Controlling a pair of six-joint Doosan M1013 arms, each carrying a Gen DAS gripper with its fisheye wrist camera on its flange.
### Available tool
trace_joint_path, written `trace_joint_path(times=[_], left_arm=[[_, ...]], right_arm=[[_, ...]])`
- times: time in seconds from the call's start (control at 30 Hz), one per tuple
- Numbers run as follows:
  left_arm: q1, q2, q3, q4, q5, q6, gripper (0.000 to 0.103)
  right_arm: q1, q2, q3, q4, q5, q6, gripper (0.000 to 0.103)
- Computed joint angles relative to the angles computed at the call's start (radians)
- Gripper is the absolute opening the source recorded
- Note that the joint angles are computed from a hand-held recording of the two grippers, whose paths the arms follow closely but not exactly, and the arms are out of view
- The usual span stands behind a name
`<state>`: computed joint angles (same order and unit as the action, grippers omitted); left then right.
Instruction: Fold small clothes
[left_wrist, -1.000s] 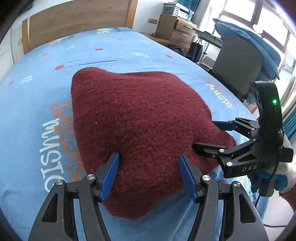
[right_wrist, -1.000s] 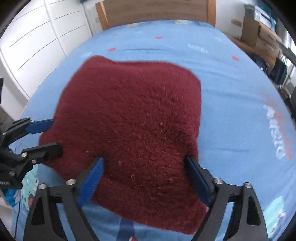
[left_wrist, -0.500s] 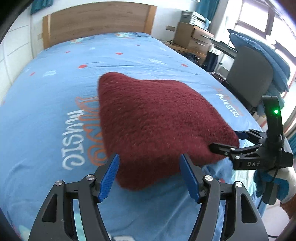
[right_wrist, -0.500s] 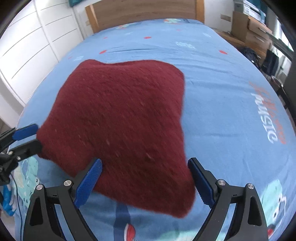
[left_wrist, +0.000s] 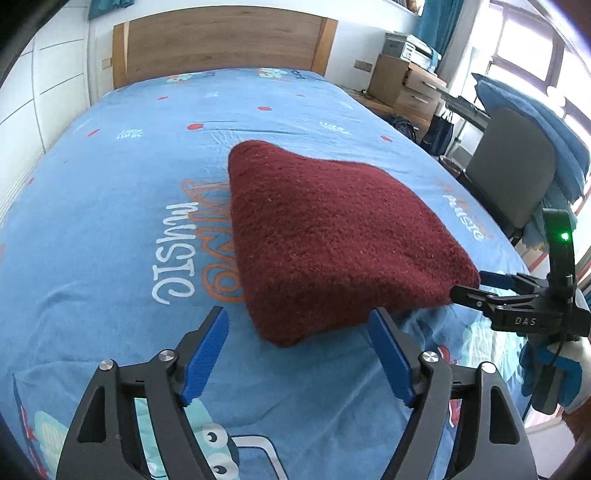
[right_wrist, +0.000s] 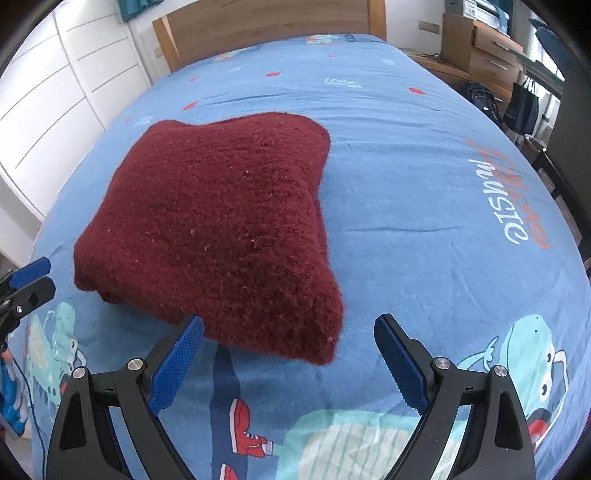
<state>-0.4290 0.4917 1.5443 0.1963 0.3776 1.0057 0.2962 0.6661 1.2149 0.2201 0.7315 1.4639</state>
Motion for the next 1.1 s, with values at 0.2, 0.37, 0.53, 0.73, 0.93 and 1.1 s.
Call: trace_joint_path(times=[0.2, 0.37, 0.53, 0.73, 0.93, 1.1], left_arm=[[0.059, 0.016, -0.033, -0.311, -0.035, 0.202, 0.088], [0.105, 0.086, -0.132, -0.59, 0.067, 0.436, 0.089], [0.14, 0.156, -0.203, -0.828, 0.178, 0.624, 0.09], [0.178, 0.218, -0.237, -1.122, 0.279, 0.834, 0.096], [0.21, 0.235, -0.217, -1.397, 0.316, 1.039, 0.073], [0.244, 0.213, -0.175, -1.531, 0.356, 1.117, 0.06]], right_arm=[[-0.02, 0.011, -0.036, 0.071, -0.014, -0.009, 0.095], [-0.042, 0.085, -0.155, 0.198, 0.092, -0.044, 0.096], [-0.066, 0.177, -0.272, 0.325, 0.232, -0.044, 0.1], [-0.095, 0.255, -0.353, 0.509, 0.342, -0.095, 0.103], [-0.102, 0.286, -0.386, 0.599, 0.382, -0.17, 0.084], [-0.103, 0.296, -0.381, 0.726, 0.391, -0.228, 0.056]])
